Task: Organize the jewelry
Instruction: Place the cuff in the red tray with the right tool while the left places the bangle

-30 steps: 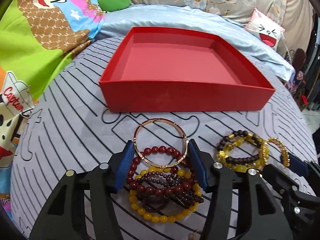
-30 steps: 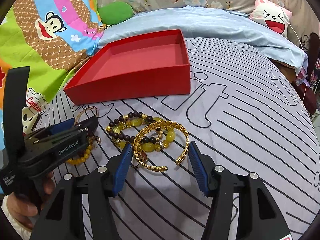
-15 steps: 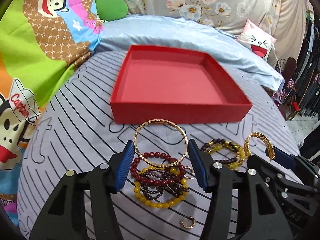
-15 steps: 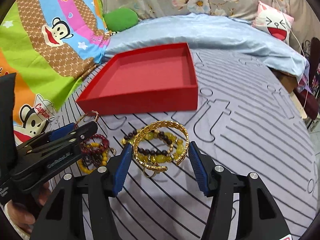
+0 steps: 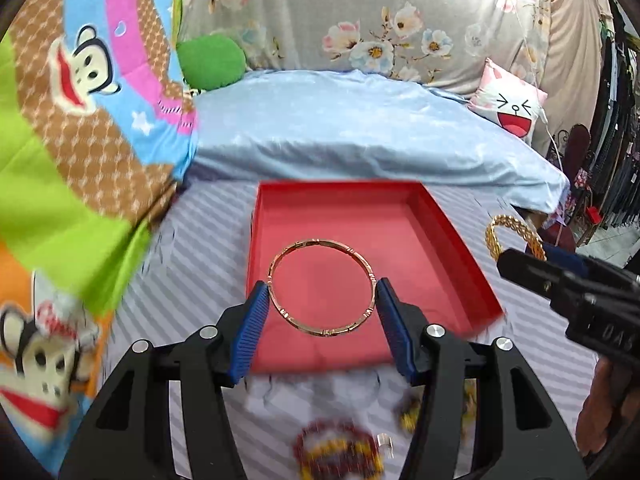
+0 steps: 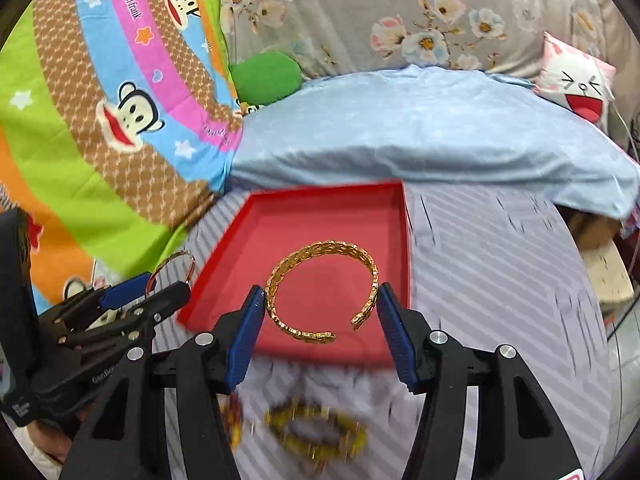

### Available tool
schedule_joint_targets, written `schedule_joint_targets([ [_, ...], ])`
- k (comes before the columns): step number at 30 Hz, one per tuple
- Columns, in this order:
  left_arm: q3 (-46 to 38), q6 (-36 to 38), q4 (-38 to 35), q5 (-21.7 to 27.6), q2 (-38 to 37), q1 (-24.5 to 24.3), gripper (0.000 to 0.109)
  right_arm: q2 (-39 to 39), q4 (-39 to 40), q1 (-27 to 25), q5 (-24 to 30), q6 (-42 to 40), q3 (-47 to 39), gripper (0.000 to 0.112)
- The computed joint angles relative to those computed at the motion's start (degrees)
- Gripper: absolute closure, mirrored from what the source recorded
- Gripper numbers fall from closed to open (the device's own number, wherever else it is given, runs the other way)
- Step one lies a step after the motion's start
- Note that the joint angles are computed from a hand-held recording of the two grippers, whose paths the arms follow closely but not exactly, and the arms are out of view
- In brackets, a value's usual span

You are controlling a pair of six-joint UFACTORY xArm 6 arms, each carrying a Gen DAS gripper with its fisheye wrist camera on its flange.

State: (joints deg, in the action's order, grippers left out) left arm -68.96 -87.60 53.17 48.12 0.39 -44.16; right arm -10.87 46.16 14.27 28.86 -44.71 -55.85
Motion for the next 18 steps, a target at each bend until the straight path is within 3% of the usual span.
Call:
schedule_joint_targets([
  [5, -6.35, 7.1, -2.81, -5.61, 6.03, 7.21, 0.056, 14.89, -5.42, -0.09, 4.39, 6.24, -16.46, 0.057],
  [10, -13.94, 17.49, -10.91, -9.83, 14.3, 12.62, 0.056, 27.75, -10.75, -0.35, 11.28, 13.74, -31.25, 0.057],
  [18, -23.02, 27.91, -20.34, -7.52, 23.96, 15.55, 0.056, 39.58, -21.02, 1.37, 16.72, 20.64, -44.54, 0.057],
])
